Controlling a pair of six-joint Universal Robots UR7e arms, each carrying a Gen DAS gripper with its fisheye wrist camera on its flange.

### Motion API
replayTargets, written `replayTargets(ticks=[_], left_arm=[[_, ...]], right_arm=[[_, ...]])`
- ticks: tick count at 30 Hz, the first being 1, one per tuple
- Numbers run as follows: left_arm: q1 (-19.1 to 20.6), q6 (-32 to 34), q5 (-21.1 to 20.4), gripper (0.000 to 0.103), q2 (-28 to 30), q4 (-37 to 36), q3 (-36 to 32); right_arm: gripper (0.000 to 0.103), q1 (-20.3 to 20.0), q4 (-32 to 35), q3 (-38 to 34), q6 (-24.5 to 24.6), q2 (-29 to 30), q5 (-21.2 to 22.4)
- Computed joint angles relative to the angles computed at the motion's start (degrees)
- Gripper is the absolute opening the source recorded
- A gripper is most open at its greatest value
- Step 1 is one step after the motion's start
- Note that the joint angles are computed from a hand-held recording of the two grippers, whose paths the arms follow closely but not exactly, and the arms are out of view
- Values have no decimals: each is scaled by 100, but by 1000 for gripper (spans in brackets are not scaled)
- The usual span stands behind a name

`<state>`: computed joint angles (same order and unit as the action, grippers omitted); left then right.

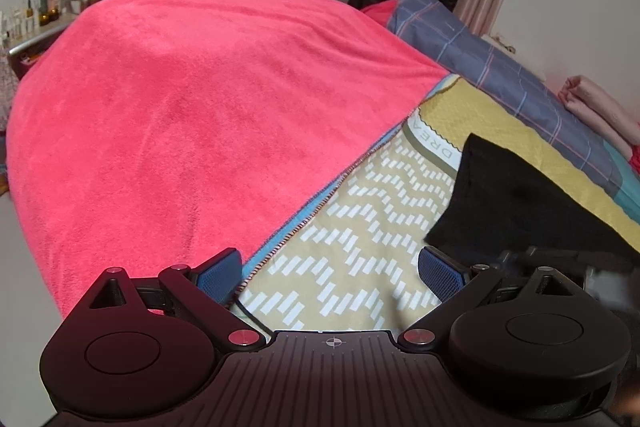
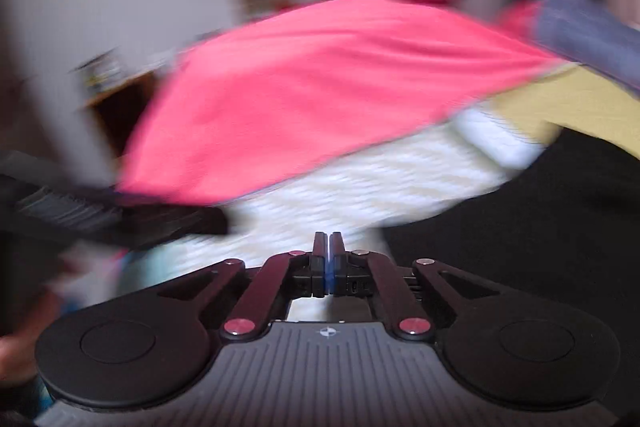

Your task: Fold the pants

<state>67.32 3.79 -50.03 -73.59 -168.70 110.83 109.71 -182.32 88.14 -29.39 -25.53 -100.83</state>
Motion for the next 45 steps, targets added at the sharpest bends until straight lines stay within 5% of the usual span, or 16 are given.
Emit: replayTargets(ticks=[2,6,10,12,15,16,19,23,27,35,37,40,43,45], left_arm=[[-12,-37,-8,103,0,44,-32],[-83,195,1,103,-15,-68,29],[-124,212,-12,103,105,-40,-59],[-147,122,-153,103,182,69,-146],[-260,228,-333,103,387,124,-287],[-320,317,-339,103,493,135,-355],[-476,549,-438,103,866,248,-656],[-596,525,-721,103,1504,650,-1320],[-613,285,-1072,103,2245,1185,-2153],[-317,-188,-1248,103,3600,1895,-3606],[-161,135,-1650,103,3614,1321,-3420],[-142,358,-1696,103,3595,1086,-3295],[-107,341,-1811,103,3591,967,-3260],[-107,350,-1845,103,3570,927,-3223]], right_arm=[[2,72,-17,-91,-298,160,-372],[5,7,-554,337,194,-164,-277],[39,-156,-1330,716,698,-470,-553],[41,-191,-917,586,1160,-457,-1120],[41,-137,-673,934,517,-617,-1018],[49,-141,-711,1108,417,-744,-833],[51,-397,-635,1658,922,-1337,62],[62,-681,-1525,2395,1222,-1996,-64],[65,-1128,-2381,3120,1526,-2791,-592],[74,-2470,-4029,3767,3282,-4086,-2211],[75,-2884,-4129,3790,3759,-4344,-2404],[66,-3537,-4423,3872,4168,-4580,-1795],[60,-3714,-4406,3749,4470,-4570,-1512],[15,-3514,-4222,3492,3685,-4425,-2129]])
